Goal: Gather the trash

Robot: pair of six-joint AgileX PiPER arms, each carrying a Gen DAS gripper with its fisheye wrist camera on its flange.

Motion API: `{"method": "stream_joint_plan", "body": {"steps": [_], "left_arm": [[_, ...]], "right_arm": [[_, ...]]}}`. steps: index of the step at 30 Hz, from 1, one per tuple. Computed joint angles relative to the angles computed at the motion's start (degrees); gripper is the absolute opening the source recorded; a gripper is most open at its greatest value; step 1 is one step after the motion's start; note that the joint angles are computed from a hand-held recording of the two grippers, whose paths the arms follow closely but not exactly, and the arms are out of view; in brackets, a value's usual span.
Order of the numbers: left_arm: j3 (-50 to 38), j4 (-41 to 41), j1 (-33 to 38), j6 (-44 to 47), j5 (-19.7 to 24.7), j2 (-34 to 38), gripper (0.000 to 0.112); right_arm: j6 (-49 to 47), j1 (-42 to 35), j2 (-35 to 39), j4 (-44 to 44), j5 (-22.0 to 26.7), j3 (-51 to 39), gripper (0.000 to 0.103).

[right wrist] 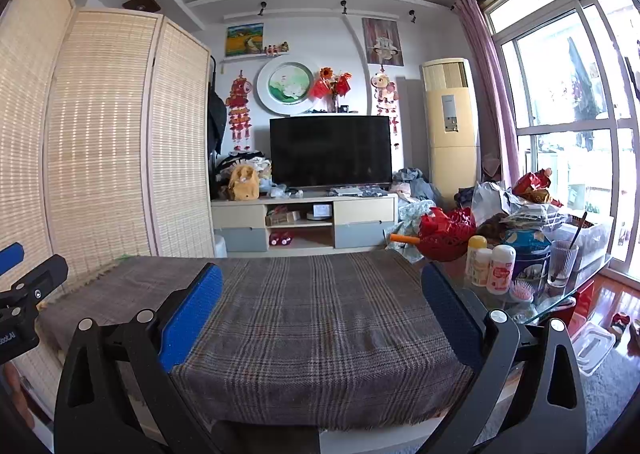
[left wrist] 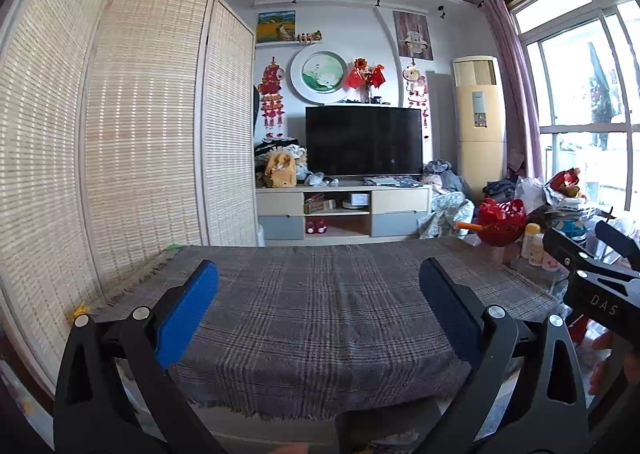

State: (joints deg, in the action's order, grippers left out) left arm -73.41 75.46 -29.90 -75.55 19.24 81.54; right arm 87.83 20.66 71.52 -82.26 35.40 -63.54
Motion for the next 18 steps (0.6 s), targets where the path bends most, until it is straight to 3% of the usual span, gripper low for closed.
{"method": "stream_joint_plan", "body": {"steps": [8,12,18], "left_arm": [[-0.8,-10.3,2.1,9.0,-4.0,0.5,0.095],[-1.4,-7.3,1.9,6.0,-2.5,1.3,0.095],[-2.1,-10.8,2.8,9.2,-3.5,2.1,0.095]], "right_arm": [[0.0,-0.9,0.2,0.3,-0.9,0.0,0.100],[-0.6,-1.6,0.6,1.1,-1.5,-0.1,0.100],[-0.4,-2.1,0.7,1.0,-1.9,-0.1,0.100]]}}
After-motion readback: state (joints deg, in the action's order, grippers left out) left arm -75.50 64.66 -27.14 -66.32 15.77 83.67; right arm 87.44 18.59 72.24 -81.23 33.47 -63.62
